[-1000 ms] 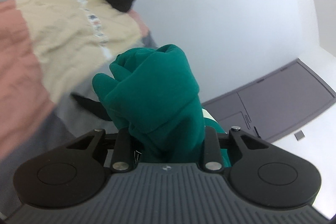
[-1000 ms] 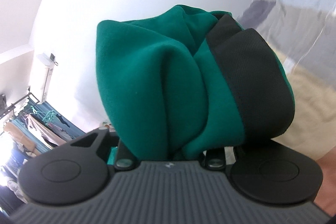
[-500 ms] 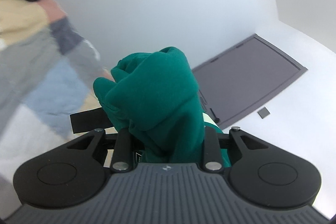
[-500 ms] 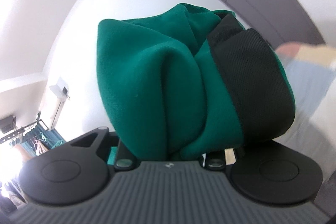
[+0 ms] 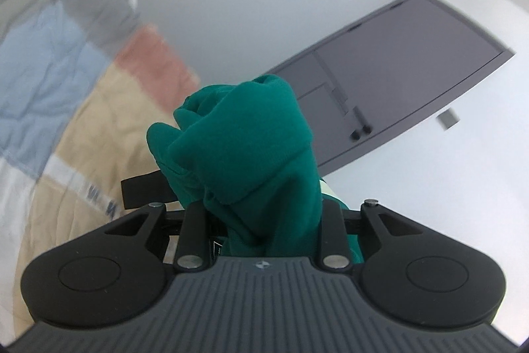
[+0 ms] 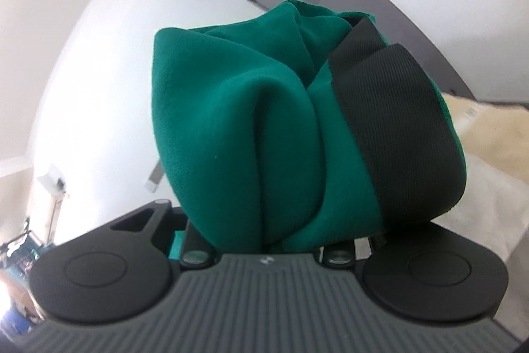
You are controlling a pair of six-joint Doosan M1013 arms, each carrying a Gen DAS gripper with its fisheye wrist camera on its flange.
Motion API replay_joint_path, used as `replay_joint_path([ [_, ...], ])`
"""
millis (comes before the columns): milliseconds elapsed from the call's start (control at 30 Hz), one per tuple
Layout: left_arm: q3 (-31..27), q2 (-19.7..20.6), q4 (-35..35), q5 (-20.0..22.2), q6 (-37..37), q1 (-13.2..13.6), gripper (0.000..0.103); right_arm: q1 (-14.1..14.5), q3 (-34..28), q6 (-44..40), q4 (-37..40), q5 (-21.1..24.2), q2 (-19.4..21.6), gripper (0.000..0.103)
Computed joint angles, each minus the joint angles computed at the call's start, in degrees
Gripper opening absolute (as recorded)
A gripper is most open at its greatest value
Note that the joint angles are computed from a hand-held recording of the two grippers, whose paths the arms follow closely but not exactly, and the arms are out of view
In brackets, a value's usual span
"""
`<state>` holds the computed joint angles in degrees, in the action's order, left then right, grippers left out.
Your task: Fold large clothes
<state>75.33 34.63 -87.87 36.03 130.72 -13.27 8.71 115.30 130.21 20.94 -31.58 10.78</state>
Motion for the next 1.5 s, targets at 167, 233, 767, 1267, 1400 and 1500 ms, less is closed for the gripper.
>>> replay_joint_path([
  [167, -2.3, 4.7, 5.2, 1.8, 0.2, 0.2, 0.032, -0.2, 0.8, 1.6, 2.0, -1.1, 4.2, 0.035],
  [233, -1.7, 5.5, 4.7, 2.6, 2.4, 0.4, 0.032, -0.6, 1.9, 4.1, 1.0, -2.4, 5.9, 0.035],
  [767, 2.0, 5.9, -6.5, 6.2, 12.8, 1.4, 0.043, -0.3, 5.6, 16.6, -2.7, -16.7, 12.4, 0.042],
  [1267, 10.4, -2.9, 6.1, 0.1, 9.6, 2.8, 0.083, 4.9, 8.7, 5.6, 10.2, -5.8, 4.1, 0.086],
  [1400, 13.3, -7.1, 8.6, -1.0, 11.8, 3.6, 0.083, 7.6, 10.0, -4.2, 17.0, -5.0, 0.2, 0.086],
  [1500, 15.2, -10.8, 9.1, -1.5, 15.2, 3.9, 0.083, 9.6, 10.3, -12.3, 21.6, -5.4, -2.7, 0.086],
])
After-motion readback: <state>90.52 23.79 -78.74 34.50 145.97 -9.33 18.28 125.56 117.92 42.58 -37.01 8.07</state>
